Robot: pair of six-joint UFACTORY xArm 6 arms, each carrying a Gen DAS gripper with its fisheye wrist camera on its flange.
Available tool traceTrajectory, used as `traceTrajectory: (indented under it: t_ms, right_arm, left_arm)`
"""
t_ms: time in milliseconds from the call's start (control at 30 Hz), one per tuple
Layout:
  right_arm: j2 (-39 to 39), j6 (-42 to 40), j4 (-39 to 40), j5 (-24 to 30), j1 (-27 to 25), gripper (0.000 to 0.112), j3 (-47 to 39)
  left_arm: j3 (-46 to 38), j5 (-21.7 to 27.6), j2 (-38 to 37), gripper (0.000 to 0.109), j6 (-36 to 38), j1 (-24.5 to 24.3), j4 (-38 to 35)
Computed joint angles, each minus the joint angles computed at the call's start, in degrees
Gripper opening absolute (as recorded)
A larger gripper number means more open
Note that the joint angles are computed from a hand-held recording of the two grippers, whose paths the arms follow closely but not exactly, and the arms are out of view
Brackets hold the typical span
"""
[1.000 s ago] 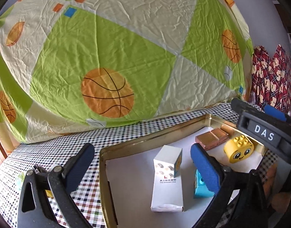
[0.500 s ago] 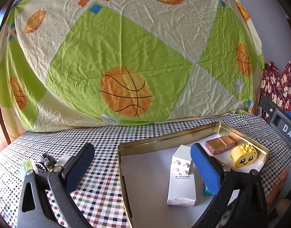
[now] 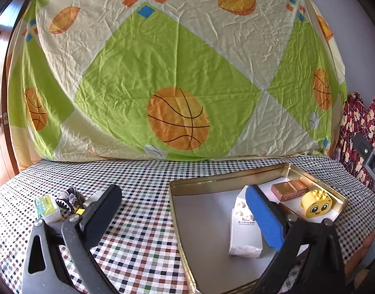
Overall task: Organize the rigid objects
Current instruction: 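Withdraw both open tools from the tin toward the remaining objects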
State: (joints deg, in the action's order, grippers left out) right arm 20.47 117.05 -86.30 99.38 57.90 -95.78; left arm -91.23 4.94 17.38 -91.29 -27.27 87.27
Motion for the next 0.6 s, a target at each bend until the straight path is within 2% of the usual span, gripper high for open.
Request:
traceTrajectory:
  t_ms: [300,433,600]
  right_arm:
    - [4.22,-3.35,-0.95,2.4,1.19,0.094,-5.54]
    - [6.59,-5.51,-0.71,2.03,1.31,0.094,-9.09]
    - [10.47,-10.04,-1.13,-1.05,1.06,0.094,-14.77]
  left_arm:
    - [1.68,1.49,-1.62,0.102,-3.91,0.59,3.36]
    - [2.5,1.0,-2.49,0.102,-6.24,1.48,6.08]
    - [2.66,0.77,-2.93,0.102,-8.99,3.03,9.79]
